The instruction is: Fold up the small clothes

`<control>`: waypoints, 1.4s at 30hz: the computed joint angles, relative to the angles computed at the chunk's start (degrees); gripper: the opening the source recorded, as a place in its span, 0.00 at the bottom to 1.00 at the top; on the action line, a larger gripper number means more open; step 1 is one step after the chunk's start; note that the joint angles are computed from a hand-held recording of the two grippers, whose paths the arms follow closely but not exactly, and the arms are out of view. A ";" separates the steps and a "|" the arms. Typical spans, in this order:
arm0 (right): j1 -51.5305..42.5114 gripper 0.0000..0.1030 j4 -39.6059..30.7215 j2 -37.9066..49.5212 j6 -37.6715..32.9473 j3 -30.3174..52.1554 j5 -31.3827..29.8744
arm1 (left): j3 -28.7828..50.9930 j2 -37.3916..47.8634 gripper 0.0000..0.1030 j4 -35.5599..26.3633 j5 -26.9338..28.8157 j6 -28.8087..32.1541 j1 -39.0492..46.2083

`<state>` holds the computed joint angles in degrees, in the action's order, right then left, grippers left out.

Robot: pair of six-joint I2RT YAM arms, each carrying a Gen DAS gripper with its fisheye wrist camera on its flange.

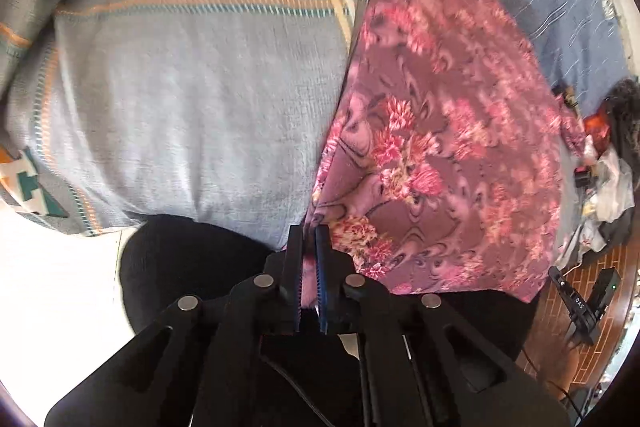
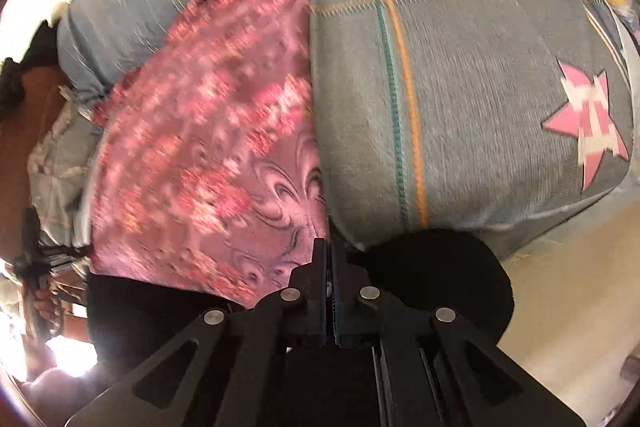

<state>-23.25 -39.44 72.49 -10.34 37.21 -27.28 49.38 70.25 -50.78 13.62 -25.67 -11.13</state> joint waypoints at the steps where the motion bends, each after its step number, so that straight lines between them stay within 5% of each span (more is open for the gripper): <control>1: 1.51 0.08 -0.05 -2.04 1.22 0.82 1.19 | 0.27 -2.14 0.05 0.46 0.54 1.03 0.86; 3: 2.89 0.09 0.95 -4.53 1.58 1.84 -0.41 | 1.82 -4.50 0.15 1.33 1.17 2.43 1.20; 4: 4.14 0.12 2.69 -4.85 3.04 2.45 -1.37 | 2.65 -4.94 0.33 2.25 1.49 2.61 0.92; 6: 5.84 0.34 6.97 -4.14 5.91 2.43 -3.29 | 3.75 -2.62 0.63 7.82 -0.16 0.10 -2.50; 7: 7.98 0.40 11.78 -1.28 8.71 2.03 -4.08 | 3.58 -1.27 0.67 10.78 -1.30 -1.10 -4.19; 12: 14.09 0.40 20.33 9.81 9.29 0.90 3.31 | 8.54 15.21 0.67 15.76 -8.67 -3.81 -12.46; 15: 10.62 0.39 14.33 10.46 6.59 7.45 1.55 | 10.57 16.57 0.66 15.92 -14.30 -0.93 -16.29; 19: -2.95 0.48 15.60 16.53 13.32 21.23 -2.50 | 15.87 19.14 0.66 17.12 -9.34 0.51 -15.36; 22: -4.59 0.67 16.51 26.17 15.09 35.06 3.83 | 21.69 24.40 0.67 17.81 -6.56 0.66 -14.75; 25: -3.81 0.67 13.07 39.94 17.66 51.82 4.75 | 31.67 33.32 0.67 17.35 -5.88 0.09 -15.12; 30: -2.23 0.67 8.35 59.85 33.23 72.95 5.44 | 49.57 46.57 0.67 15.41 -4.35 1.02 -14.06; 34: -2.77 0.68 14.03 65.02 43.11 75.30 4.31 | 57.14 52.89 0.67 16.59 -0.88 1.25 -12.44; 37: -2.56 0.62 14.93 67.60 46.38 77.22 6.59 | 56.73 54.40 0.67 20.61 -0.05 1.10 -11.62; 39: -2.31 0.19 15.40 68.58 48.14 77.37 8.70 | 56.59 55.51 0.67 21.59 0.44 0.46 -11.07; 40: -2.27 0.10 15.70 68.67 49.09 76.92 9.79 | 57.83 56.57 0.67 20.65 0.88 0.73 -10.84; 42: -2.76 0.07 20.94 66.17 52.48 71.38 10.07 | 59.86 58.25 0.67 19.12 0.22 1.25 -10.56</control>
